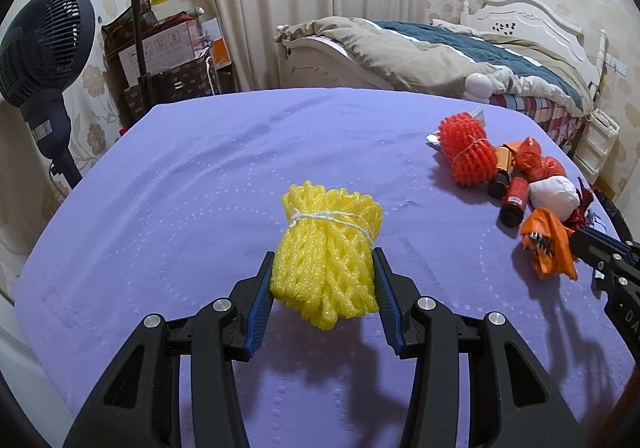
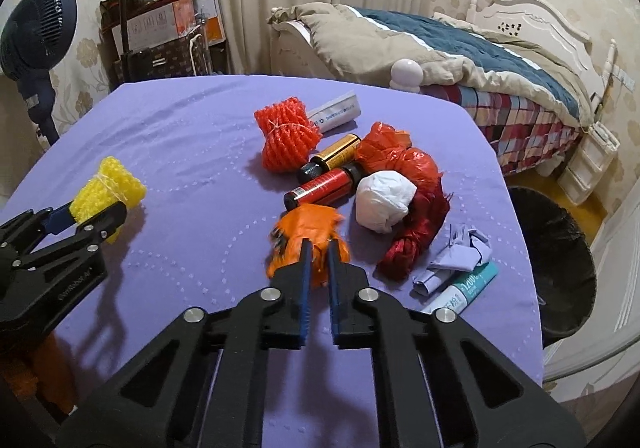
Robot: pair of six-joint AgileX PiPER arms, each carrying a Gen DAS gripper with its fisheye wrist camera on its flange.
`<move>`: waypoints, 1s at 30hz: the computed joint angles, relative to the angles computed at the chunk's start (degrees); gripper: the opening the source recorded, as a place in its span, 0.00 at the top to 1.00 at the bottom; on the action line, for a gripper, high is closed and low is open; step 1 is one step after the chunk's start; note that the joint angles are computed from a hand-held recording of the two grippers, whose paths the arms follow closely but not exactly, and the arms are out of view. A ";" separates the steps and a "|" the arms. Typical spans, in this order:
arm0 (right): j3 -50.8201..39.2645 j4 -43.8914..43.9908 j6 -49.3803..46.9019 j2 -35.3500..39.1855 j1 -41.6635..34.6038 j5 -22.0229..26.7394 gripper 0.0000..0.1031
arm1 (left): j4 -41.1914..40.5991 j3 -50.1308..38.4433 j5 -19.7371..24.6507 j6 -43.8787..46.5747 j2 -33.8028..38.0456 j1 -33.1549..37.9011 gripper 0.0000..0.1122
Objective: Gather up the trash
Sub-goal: 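Lift the yellow foam net with the left tool while the right tool grasps the orange bag, then carry both held items over the black bin and open both tools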
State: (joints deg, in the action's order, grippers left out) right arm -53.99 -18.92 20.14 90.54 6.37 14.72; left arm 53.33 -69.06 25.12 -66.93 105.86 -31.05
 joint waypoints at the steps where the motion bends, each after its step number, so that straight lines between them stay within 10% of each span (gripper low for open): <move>1: 0.14 2.41 -2.28 -0.11 -0.25 0.07 0.93 | 0.01 0.03 0.07 -0.06 -0.10 -0.28 0.59; 6: 0.41 15.06 -14.19 0.05 -1.81 -0.25 0.59 | 1.38 0.11 0.87 -1.42 -0.30 -1.18 0.59; 30: -4.18 10.15 -9.09 6.16 2.34 1.09 0.65 | 1.01 1.23 -0.68 -1.65 -0.50 1.65 0.59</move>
State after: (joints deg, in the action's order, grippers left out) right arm -58.16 -8.77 11.06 96.70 8.70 15.81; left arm 54.34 -67.83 24.44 -68.58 105.37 -29.40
